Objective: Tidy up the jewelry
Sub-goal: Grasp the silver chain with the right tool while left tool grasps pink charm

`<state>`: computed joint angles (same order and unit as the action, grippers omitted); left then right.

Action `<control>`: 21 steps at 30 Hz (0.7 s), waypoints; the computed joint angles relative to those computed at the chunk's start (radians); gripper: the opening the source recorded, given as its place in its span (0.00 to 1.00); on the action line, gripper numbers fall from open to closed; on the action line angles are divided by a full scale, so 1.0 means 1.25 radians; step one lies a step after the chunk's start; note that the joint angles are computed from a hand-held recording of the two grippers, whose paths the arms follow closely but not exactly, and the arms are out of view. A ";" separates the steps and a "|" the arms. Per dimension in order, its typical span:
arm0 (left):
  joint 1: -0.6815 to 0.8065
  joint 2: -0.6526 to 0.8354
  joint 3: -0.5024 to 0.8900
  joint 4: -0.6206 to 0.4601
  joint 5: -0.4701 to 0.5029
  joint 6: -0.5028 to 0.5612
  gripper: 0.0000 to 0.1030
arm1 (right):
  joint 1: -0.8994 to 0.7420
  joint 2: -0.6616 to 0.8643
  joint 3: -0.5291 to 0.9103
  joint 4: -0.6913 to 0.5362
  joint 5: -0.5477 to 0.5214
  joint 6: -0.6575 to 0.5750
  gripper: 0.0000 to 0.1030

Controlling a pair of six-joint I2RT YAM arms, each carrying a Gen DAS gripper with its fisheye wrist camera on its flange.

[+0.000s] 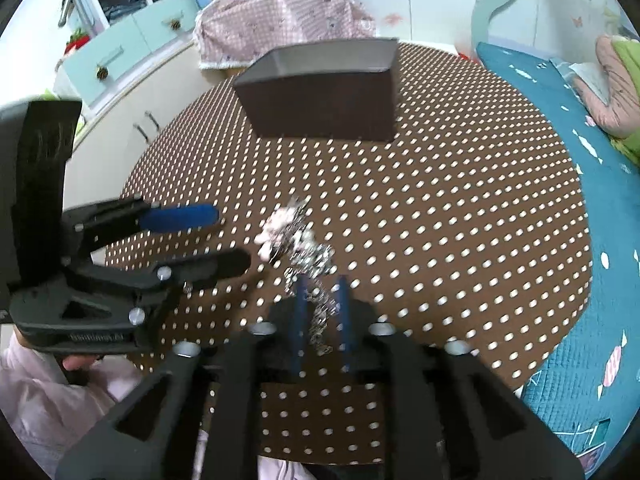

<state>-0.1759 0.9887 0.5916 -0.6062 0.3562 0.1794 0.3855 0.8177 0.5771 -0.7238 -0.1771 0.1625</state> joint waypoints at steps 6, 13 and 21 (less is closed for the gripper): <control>0.030 0.004 -0.009 -0.007 0.027 0.032 0.58 | 0.057 -0.004 -0.017 0.010 0.071 0.003 0.11; -0.006 0.012 -0.011 0.009 0.018 0.023 0.58 | -0.039 -0.003 -0.001 -0.004 -0.014 -0.030 0.03; -0.107 0.077 0.012 0.073 -0.060 -0.058 0.38 | -0.173 -0.023 0.044 -0.023 -0.072 -0.082 0.03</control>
<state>-0.3091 1.0848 0.6061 -0.5151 0.2817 0.1063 0.1694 0.7890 0.6324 -0.7526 -0.2668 0.0606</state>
